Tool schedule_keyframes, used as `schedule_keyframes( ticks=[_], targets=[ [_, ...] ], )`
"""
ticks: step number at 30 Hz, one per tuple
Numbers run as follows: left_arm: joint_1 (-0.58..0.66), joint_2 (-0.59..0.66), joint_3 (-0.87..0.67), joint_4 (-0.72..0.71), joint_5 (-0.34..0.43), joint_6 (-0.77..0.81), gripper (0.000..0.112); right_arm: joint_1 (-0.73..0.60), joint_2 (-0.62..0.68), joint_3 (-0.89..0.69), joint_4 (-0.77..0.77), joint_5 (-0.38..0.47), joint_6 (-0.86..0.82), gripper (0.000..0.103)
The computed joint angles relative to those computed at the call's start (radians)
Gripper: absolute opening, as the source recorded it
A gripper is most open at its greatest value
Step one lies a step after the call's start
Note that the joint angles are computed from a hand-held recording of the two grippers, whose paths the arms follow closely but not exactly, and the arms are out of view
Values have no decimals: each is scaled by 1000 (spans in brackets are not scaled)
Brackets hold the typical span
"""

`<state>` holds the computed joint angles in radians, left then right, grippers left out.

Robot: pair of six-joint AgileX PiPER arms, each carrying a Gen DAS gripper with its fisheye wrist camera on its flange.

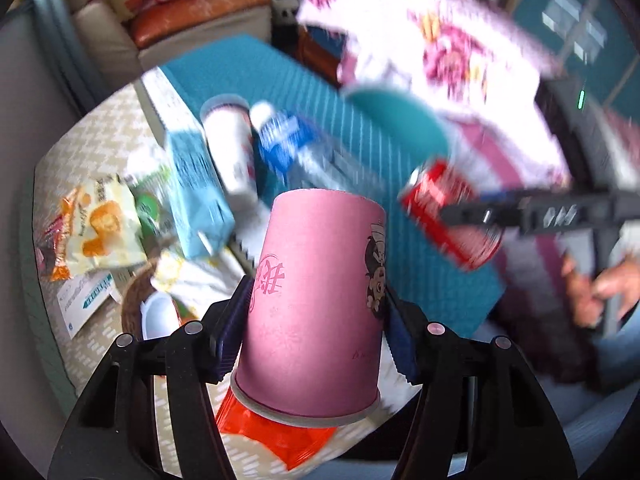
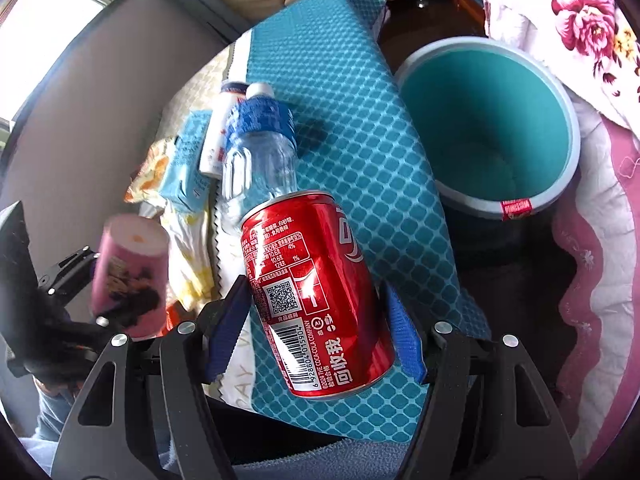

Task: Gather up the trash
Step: 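Carry both items over the teal bin while the left tool releases the pink cup inside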

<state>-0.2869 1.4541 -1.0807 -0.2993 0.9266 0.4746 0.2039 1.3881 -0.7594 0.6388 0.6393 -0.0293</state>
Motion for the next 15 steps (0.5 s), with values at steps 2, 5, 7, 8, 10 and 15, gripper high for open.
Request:
schedule_keyframes(
  ticks=[2,5,7,8,10,15],
  targets=[
    [19,4,-37,-55,2,-2,62,-30,-19,-9,2,10,-6,63],
    [2,58,-122,-83,7,-28,62,-87,-40,-25,9,29,-23,63],
    [-47,107,-181,-69,5,-80,62,-156,-59,-31,17,46,-47,63],
    [-80,127,-211,-54,8,-111,62,-191,-68,-32,18,54,-58,63],
    [-134,209,-314,-35,18,-141,62,-287,-83,-35,28,72,-94,63],
    [-276,396,-539,17,36,-219,62,-535,-61,-41,83,114,-212,63]
  ],
)
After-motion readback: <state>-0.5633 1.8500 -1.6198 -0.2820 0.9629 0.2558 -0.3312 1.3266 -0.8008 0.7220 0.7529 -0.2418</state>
